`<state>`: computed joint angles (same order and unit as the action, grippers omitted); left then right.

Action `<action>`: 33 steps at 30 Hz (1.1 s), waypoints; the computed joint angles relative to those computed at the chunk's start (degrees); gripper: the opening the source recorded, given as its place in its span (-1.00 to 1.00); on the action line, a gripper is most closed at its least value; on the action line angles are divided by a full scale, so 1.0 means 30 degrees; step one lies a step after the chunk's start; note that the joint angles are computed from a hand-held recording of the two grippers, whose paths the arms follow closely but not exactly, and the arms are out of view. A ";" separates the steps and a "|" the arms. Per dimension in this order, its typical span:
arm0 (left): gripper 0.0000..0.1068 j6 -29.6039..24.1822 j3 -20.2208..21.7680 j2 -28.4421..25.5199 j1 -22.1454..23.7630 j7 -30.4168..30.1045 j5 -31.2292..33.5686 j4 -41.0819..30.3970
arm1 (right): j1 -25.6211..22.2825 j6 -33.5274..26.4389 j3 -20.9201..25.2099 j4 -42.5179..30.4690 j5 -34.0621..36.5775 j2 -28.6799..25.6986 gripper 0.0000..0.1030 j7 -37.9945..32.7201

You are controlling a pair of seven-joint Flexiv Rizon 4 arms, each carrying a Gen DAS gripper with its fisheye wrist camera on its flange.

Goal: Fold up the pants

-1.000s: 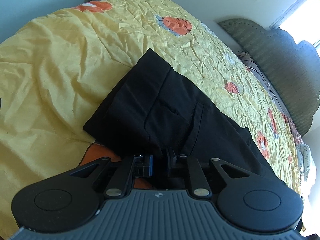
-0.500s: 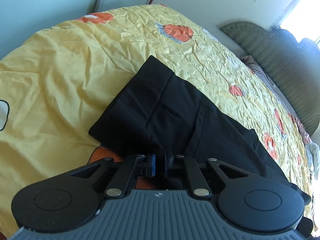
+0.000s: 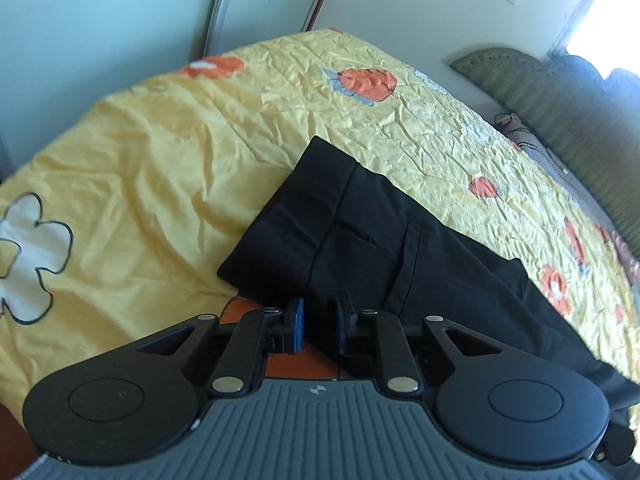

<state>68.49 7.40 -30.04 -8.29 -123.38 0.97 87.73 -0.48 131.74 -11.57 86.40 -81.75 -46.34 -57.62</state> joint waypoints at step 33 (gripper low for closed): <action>-0.05 -0.2557 -0.6050 -0.6190 -0.1509 1.5623 -0.4061 -0.8862 | -0.6472 0.2446 -0.1990 -0.3904 0.3134 -0.2551 -0.79 2.4772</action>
<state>60.82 -10.75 -48.61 -12.82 -76.51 -11.21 61.14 -19.89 139.08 -17.54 74.69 -72.35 -53.99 16.69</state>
